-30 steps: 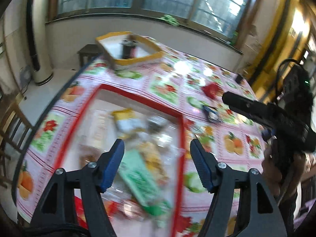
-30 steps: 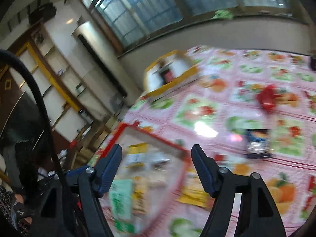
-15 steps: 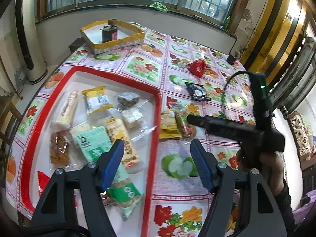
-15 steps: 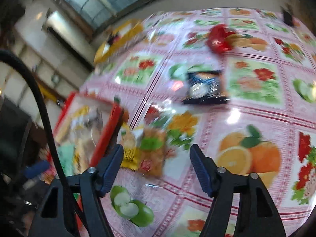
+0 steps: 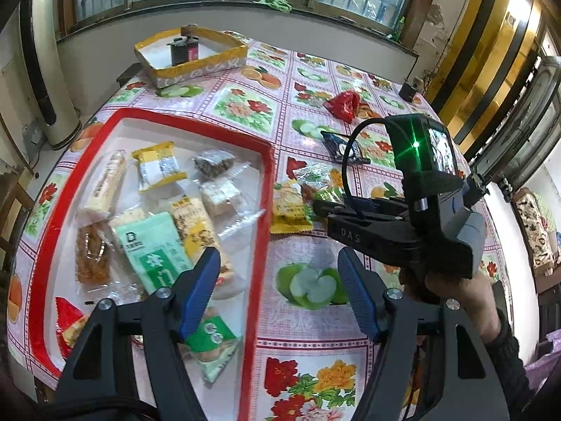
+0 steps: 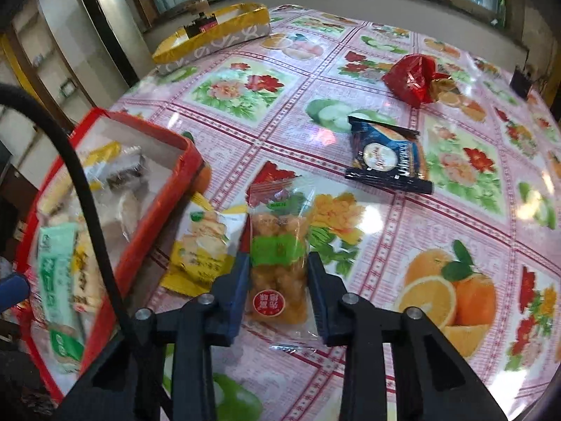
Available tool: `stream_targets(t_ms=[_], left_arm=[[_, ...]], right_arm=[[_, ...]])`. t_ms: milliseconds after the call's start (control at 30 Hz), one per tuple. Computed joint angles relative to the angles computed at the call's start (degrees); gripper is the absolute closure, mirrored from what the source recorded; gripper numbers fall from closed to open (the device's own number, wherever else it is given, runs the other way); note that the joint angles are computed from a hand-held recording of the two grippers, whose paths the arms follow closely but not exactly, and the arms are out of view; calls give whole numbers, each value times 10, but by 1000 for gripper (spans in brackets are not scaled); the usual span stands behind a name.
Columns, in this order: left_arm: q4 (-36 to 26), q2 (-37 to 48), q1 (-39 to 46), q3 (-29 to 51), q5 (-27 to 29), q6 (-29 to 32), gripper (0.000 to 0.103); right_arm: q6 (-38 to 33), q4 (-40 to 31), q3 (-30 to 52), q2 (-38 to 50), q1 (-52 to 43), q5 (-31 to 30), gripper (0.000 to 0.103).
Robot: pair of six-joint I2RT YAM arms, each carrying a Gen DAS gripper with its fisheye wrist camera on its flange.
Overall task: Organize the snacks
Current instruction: 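Grasp the orange pastry packet with the right gripper while the left gripper moves to the yellow biscuit, then carry the yellow biscuit into the tray with the left gripper while the right gripper carries the orange pastry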
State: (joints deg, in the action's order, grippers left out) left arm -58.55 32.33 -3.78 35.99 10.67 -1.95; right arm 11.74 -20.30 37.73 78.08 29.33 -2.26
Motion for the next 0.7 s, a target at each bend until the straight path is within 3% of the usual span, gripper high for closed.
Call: stream_targets(t_ms=[233, 367, 500, 700], left_arm=[[56, 73, -180, -2, -96, -120, 33], [128, 198, -226, 11, -108, -136, 33], [184, 319, -206, 30, -97, -116, 33], [197, 356, -180, 41, -122, -122, 41]], right_arm=[[-60, -78, -57, -114, -122, -40, 71], [-136, -48, -100, -136, -277, -203, 71], [-148, -53, -92, -105, -351, -275, 71], [-123, -64, -98, -139, -338, -240, 71]])
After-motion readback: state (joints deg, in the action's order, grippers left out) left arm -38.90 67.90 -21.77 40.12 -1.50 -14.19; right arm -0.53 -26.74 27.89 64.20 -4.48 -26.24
